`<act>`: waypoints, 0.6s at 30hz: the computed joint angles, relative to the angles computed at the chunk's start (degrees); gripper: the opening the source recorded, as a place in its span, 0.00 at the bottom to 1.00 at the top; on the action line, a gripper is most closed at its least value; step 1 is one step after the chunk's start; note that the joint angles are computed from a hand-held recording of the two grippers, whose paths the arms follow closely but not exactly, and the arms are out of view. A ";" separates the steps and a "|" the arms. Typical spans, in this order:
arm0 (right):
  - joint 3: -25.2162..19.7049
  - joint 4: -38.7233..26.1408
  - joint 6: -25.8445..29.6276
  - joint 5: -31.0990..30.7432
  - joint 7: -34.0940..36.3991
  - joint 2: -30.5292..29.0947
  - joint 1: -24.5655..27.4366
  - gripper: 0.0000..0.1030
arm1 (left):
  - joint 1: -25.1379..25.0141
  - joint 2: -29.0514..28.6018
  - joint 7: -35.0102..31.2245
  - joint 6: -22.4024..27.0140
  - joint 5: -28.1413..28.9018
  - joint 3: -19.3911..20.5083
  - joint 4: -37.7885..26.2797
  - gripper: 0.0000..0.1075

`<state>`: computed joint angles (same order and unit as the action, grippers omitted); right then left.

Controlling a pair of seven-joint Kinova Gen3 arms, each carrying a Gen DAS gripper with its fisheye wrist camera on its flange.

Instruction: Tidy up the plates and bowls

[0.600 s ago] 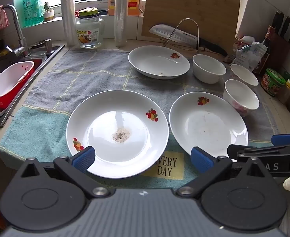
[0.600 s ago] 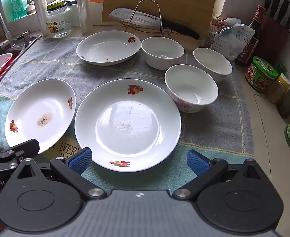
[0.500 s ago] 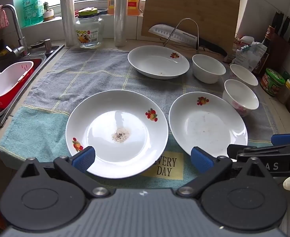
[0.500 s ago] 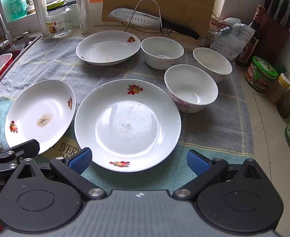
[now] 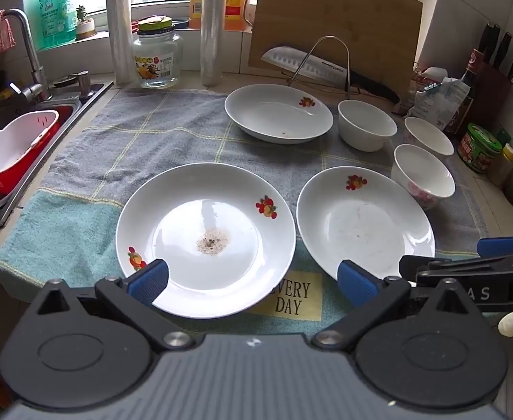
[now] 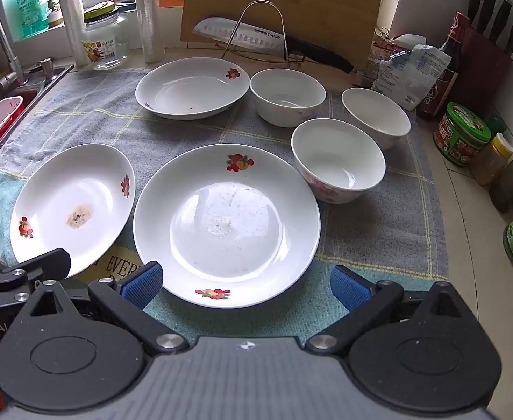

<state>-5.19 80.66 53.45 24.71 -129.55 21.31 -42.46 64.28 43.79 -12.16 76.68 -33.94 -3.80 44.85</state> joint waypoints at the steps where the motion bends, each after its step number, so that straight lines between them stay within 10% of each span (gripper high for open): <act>1: -0.02 0.10 -0.13 0.01 0.08 -0.04 0.06 1.00 | -0.02 -0.04 -0.02 0.01 0.01 0.02 -0.01 0.95; 18: -0.08 0.36 0.03 0.66 -0.50 -0.52 -0.22 1.00 | -0.08 -0.01 -0.22 0.31 -0.03 0.01 -0.44 0.95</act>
